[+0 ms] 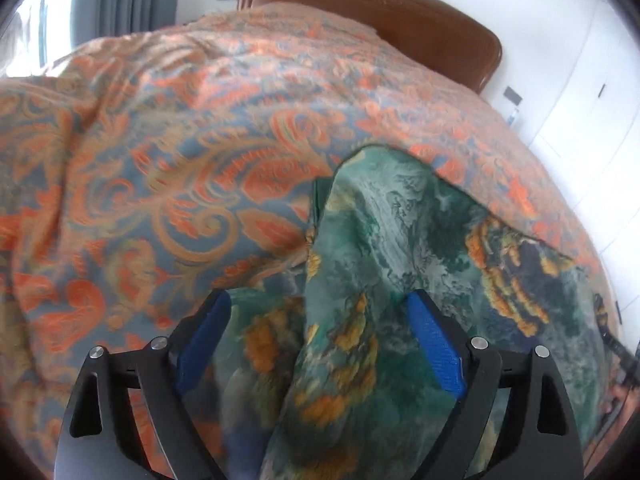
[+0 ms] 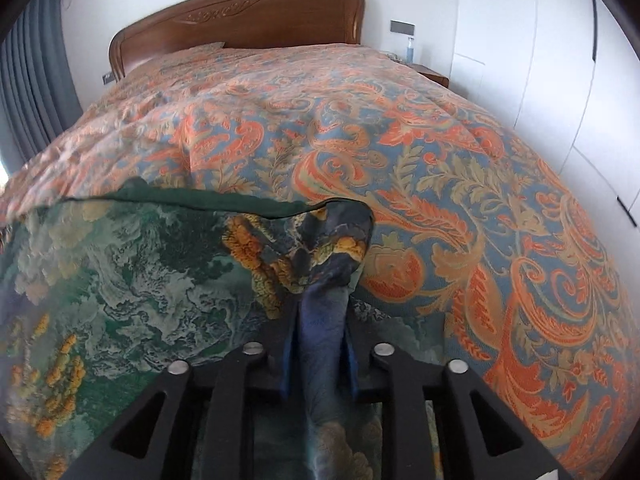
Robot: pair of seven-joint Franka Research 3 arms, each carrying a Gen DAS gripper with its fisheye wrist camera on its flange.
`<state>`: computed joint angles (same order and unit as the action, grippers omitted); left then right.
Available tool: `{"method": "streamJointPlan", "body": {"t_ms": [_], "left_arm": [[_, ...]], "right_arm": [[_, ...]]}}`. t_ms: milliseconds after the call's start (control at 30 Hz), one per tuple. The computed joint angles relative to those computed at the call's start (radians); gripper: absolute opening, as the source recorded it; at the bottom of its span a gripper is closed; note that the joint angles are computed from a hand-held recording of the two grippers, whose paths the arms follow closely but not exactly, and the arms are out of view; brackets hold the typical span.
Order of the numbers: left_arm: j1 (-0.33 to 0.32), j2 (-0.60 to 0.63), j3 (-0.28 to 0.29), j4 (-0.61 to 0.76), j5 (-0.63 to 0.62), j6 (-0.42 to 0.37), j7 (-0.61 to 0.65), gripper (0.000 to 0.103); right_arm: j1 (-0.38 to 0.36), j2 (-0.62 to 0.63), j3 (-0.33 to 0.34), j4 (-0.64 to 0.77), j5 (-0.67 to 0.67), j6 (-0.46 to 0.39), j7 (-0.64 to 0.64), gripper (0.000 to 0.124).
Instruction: Fold large clothes
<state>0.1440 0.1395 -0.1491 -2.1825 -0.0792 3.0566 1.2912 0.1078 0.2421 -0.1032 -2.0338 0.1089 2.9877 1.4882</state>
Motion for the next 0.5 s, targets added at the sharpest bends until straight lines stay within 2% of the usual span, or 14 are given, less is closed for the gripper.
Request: {"method": "streamJointPlan", "body": {"t_ms": [33,100,200,300,333,400,467,500], "left_arm": [[0.003,-0.025,-0.001,-0.016,0.004,-0.010,0.012,0.091],[-0.017,-0.070,0.025,-0.048,0.055,-0.021,-0.004,0.091],[-0.045,-0.173,0.041,-0.143,0.088,-0.017,0.029,0.091],[-0.100,-0.272,0.067,-0.247,0.084,-0.009,0.064,0.095],[-0.123,-0.312,0.074,-0.293,0.082,-0.007,0.068,0.096],[-0.148,-0.367,0.073,-0.355,0.106,-0.014,0.043,0.096],[-0.138,-0.405,0.042,-0.394,0.162,-0.032,-0.014,0.096],[-0.109,-0.437,-0.004,-0.428,0.217,-0.038,-0.073,0.096]], "right_arm": [[-0.032,-0.021,0.032,-0.011,0.050,-0.004,-0.033,0.049],[-0.105,-0.068,0.114,-0.040,0.208,0.021,-0.152,0.066],[-0.101,-0.164,0.119,-0.116,0.282,0.079,-0.235,0.066],[-0.071,-0.282,0.107,-0.205,0.381,0.055,-0.386,0.066],[-0.041,-0.338,0.090,-0.248,0.460,0.035,-0.480,0.066],[0.016,-0.426,0.052,-0.329,0.543,0.006,-0.584,0.069],[0.033,-0.474,0.047,-0.396,0.537,-0.013,-0.581,0.069],[0.022,-0.479,0.059,-0.414,0.503,-0.024,-0.547,0.069]]}}
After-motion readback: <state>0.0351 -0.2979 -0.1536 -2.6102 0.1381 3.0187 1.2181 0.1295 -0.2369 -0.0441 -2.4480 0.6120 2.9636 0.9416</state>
